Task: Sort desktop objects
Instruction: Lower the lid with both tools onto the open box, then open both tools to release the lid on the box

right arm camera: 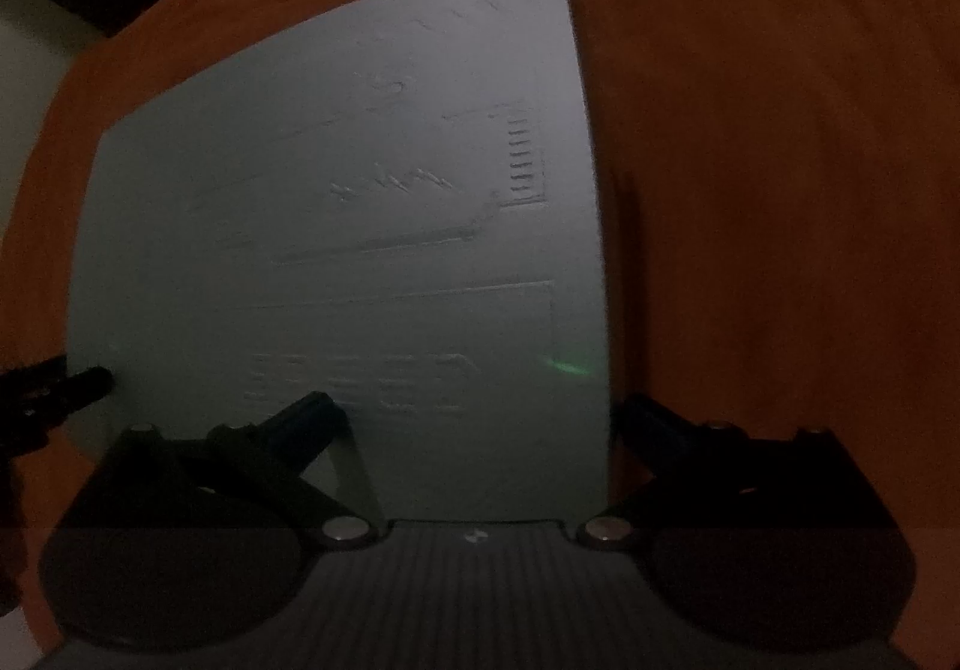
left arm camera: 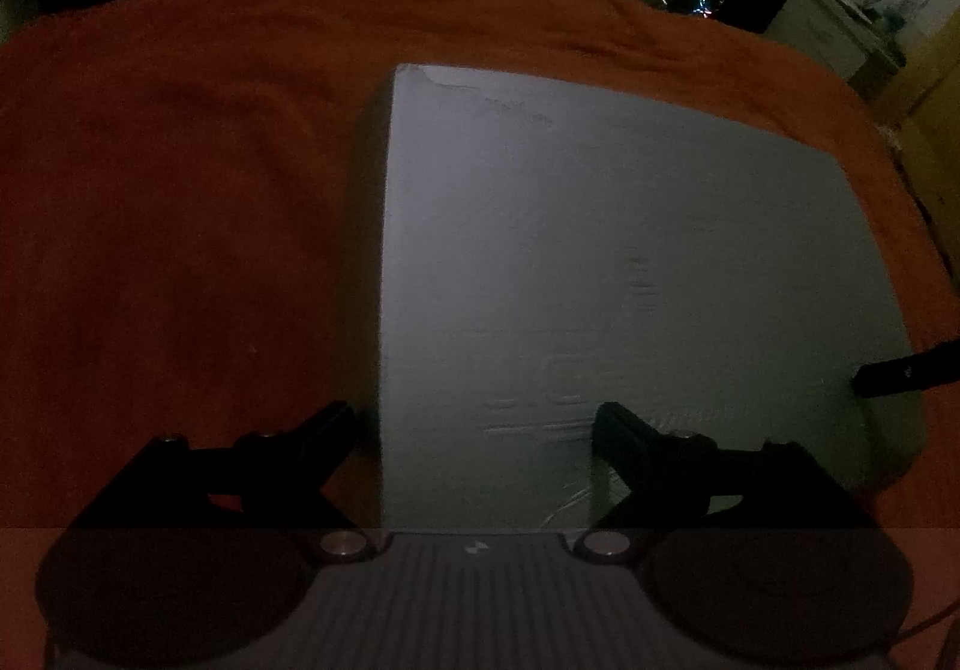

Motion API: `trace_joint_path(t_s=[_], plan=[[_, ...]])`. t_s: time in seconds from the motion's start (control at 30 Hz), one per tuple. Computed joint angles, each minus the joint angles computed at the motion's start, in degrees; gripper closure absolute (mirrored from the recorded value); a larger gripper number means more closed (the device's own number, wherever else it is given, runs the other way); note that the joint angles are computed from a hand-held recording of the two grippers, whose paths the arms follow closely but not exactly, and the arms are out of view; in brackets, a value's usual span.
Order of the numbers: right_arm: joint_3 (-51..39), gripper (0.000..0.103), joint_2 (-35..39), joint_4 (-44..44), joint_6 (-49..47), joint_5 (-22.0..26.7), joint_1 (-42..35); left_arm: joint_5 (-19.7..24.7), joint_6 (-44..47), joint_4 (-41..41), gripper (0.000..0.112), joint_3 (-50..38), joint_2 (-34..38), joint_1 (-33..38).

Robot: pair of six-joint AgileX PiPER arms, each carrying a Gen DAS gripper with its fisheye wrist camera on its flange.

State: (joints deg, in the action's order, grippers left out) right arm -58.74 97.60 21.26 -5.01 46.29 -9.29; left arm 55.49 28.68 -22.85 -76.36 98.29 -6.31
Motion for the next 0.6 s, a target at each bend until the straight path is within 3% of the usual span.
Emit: trace_joint_path(t_s=[0.17,0.23,0.3,0.43,0.53,0.6], plan=[[1.37,0.000,-2.84,-1.29,2.31,0.78,1.01,-1.10,-1.74,1.21,0.021,2.42,-2.53,-0.76],[1.34,0.000,-3.39,-2.19,4.11,0.88,1.55,-1.59,-2.59,2.22,0.009,3.49,-4.22,-1.58],[1.25,0.000,-4.36,-4.27,8.82,0.12,4.03,-2.80,-2.72,0.85,0.010,5.49,-7.40,-1.78],[4.24,0.000,-10.49,-5.70,12.45,-2.46,5.72,0.06,-6.52,-2.11,0.010,5.72,-11.82,-2.16],[6.10,0.000,-15.22,-4.23,13.98,-3.33,6.22,-2.08,-12.29,2.58,0.010,7.46,-16.36,-5.80],[5.94,0.000,-17.82,-5.03,16.46,-3.00,7.49,-5.29,-18.62,10.79,0.010,8.88,-19.23,-11.26]])
